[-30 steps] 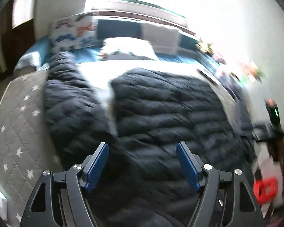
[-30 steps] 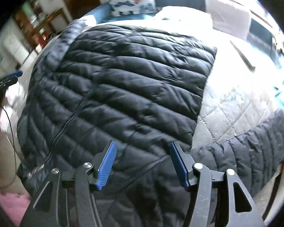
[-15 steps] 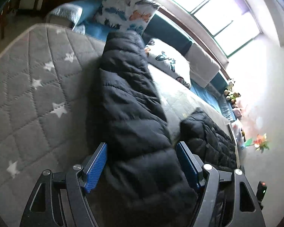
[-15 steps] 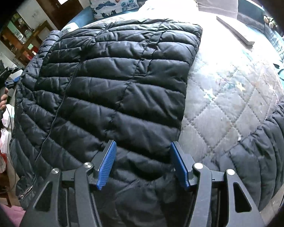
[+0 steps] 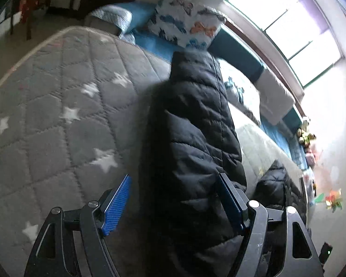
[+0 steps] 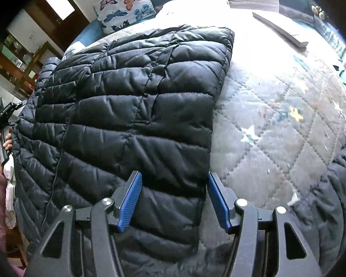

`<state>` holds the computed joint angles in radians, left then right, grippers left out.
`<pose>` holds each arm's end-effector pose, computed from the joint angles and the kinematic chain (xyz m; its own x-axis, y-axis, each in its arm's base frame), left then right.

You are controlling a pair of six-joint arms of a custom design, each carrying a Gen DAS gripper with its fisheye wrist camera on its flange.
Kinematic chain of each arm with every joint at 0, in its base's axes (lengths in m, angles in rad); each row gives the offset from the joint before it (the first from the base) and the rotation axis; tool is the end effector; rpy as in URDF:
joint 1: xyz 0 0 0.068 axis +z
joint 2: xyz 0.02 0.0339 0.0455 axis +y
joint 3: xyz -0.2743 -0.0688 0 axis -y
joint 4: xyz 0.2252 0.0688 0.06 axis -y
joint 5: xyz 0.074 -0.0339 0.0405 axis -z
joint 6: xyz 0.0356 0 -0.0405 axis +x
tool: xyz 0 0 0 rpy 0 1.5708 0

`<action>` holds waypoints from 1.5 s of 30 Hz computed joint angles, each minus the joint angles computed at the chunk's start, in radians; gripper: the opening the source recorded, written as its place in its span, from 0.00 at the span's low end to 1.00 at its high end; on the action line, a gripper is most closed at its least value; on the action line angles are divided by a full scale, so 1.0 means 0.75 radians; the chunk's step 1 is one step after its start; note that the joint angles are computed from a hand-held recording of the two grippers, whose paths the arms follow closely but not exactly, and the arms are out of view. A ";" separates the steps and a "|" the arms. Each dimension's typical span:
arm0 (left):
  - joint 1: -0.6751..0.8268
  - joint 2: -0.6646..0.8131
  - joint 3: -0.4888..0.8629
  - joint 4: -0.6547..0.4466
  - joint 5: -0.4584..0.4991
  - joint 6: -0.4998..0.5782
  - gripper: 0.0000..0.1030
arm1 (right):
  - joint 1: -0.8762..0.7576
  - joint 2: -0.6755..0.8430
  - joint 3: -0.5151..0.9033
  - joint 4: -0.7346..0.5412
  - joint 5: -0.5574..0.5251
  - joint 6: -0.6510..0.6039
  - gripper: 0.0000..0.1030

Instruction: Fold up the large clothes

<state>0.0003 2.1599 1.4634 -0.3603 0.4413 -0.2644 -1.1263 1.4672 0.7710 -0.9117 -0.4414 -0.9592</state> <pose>0.4359 -0.0151 0.1506 -0.8953 -0.2366 -0.3774 -0.0251 0.8728 -0.4875 0.0993 -0.1731 0.1818 -0.9206 0.2114 -0.3282 0.1208 0.9537 0.2755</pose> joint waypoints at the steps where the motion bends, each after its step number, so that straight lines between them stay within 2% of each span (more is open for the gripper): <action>1: 0.003 0.043 0.043 -0.022 0.060 -0.013 0.77 | 0.008 0.006 0.002 0.003 -0.003 0.011 0.62; 3: 0.009 0.089 0.053 0.007 0.181 -0.041 0.77 | 0.015 0.024 0.004 0.016 -0.011 0.019 0.62; 5: -0.016 0.060 -0.007 0.102 0.132 -0.030 0.65 | 0.003 0.045 0.022 0.008 -0.021 0.008 0.62; 6: -0.036 0.046 -0.027 0.125 0.076 -0.007 0.45 | -0.004 0.068 0.037 0.001 -0.033 0.006 0.62; 7: -0.050 0.030 -0.045 0.136 0.025 0.007 0.29 | 0.000 0.077 0.043 0.000 -0.043 0.018 0.62; 9: -0.061 -0.032 -0.123 0.196 -0.061 -0.014 0.14 | 0.017 0.101 0.058 0.010 -0.071 0.053 0.62; 11: -0.057 -0.155 -0.263 0.294 -0.173 -0.042 0.11 | 0.044 0.099 0.054 0.038 -0.076 0.076 0.62; 14: -0.037 -0.384 -0.472 0.388 -0.368 0.012 0.11 | 0.108 0.069 0.026 0.101 -0.062 0.130 0.65; 17: 0.023 -0.563 -0.615 0.406 -0.462 0.059 0.10 | 0.183 0.035 -0.009 0.164 -0.049 0.178 0.65; 22: 0.213 -0.844 -0.859 0.444 -0.496 0.064 0.10 | 0.405 0.024 -0.021 0.265 -0.043 0.367 0.65; 24: 0.325 -0.918 -0.921 0.431 -0.489 0.135 0.10 | 0.526 0.022 -0.030 0.323 -0.029 0.447 0.65; 26: 0.419 -0.912 -0.910 0.337 -0.491 0.257 0.10 | 0.612 0.030 -0.028 0.366 -0.010 0.501 0.66; 28: 0.517 -0.885 -0.847 0.188 -0.417 0.336 0.14 | 0.748 0.026 -0.036 0.455 0.071 0.568 0.71; 30: 0.584 -0.895 -0.798 0.076 -0.338 0.390 0.15 | 0.789 0.030 -0.027 0.469 0.122 0.580 0.72; 33: 0.579 -0.994 -0.708 -0.111 -0.294 0.509 0.20 | 0.705 0.032 0.006 0.401 0.084 0.541 0.72; 35: 0.546 -1.039 -0.616 -0.252 -0.246 0.525 0.28 | 0.642 0.007 0.018 0.372 0.069 0.509 0.72; 37: 0.504 -1.096 -0.527 -0.407 -0.182 0.502 0.51 | 0.600 -0.012 0.034 0.336 0.046 0.498 0.72; 38: 0.486 -1.119 -0.486 -0.458 -0.152 0.481 0.57 | 0.600 -0.030 0.038 0.314 0.040 0.514 0.72; 40: 0.434 -1.133 -0.395 -0.538 -0.116 0.443 0.80 | 0.569 -0.048 0.046 0.273 0.025 0.489 0.72; 42: 0.377 -1.160 -0.324 -0.588 -0.143 0.400 0.86 | 0.585 -0.085 0.030 0.265 0.027 0.495 0.72; 45: 0.290 -1.188 -0.226 -0.648 -0.221 0.338 0.86 | 0.618 -0.132 0.014 0.256 0.016 0.506 0.72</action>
